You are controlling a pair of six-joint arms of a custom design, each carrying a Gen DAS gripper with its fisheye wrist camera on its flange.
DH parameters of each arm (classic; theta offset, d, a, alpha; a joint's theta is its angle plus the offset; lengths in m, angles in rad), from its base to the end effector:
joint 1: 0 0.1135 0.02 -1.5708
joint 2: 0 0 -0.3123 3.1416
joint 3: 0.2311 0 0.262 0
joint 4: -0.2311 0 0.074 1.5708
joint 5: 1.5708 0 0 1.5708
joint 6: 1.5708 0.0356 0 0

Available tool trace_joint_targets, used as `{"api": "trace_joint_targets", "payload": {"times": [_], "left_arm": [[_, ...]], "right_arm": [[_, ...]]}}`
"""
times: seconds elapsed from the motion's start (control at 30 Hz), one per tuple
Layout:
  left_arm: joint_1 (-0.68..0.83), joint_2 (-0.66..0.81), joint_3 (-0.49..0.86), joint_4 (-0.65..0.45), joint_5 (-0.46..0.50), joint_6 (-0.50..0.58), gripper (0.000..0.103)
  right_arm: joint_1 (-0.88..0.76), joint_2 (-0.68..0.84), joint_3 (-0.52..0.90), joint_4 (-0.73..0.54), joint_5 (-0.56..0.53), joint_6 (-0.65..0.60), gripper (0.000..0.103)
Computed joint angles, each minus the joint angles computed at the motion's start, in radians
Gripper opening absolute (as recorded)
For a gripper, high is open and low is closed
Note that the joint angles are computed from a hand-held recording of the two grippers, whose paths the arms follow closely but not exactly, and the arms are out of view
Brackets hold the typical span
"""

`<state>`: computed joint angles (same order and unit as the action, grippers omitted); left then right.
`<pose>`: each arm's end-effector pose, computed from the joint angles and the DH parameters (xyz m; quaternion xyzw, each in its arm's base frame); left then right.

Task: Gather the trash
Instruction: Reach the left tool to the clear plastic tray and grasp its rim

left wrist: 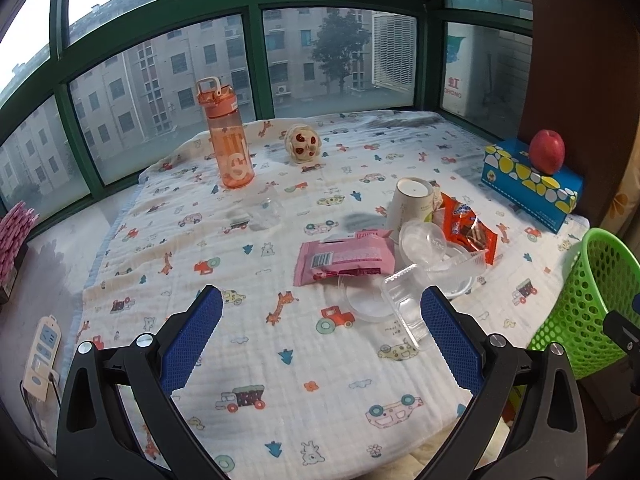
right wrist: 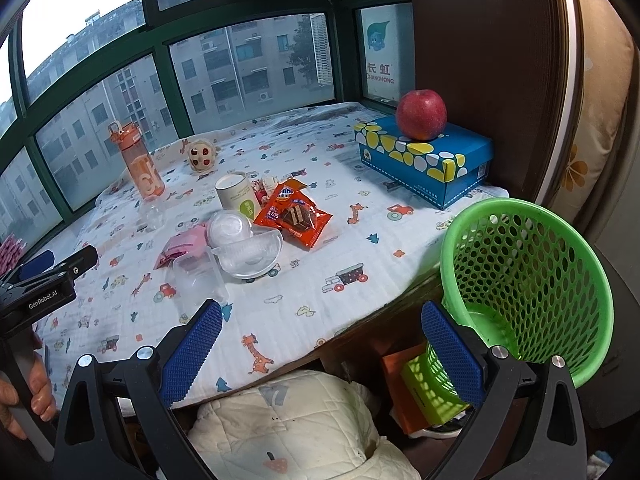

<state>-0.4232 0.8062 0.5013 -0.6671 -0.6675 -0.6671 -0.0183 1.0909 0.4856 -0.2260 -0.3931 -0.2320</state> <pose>0.1208 -0.0302 0.2353 -0.2057 0.8843 0.1231 0.4006 0.1919 0.0101 0.2158 -0.1677 0.9017 0.1364 0.3744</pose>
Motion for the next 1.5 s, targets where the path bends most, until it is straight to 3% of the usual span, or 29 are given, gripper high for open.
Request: {"api": "trace_joint_targets", "payload": {"times": [0.47, 0.83, 1.03, 1.5], "left_arm": [[0.263, -0.001, -0.028, 0.121, 0.14, 0.192, 0.098], [0.437, 0.018, -0.069, 0.216, 0.269, 0.297, 0.098], [0.534, 0.042, -0.098, 0.273, 0.363, 0.344, 0.098], [0.628, 0.127, -0.145, 0.388, 0.477, 0.394, 0.093]], "right_arm": [[0.142, 0.154, 0.051, 0.092, 0.048, 0.033, 0.097], [0.254, 0.368, 0.126, 0.181, 0.047, 0.043, 0.097], [0.302, 0.511, 0.199, 0.2, 0.027, 0.033, 0.097], [0.355, 0.747, 0.358, 0.194, 0.021, -0.005, 0.096]]}}
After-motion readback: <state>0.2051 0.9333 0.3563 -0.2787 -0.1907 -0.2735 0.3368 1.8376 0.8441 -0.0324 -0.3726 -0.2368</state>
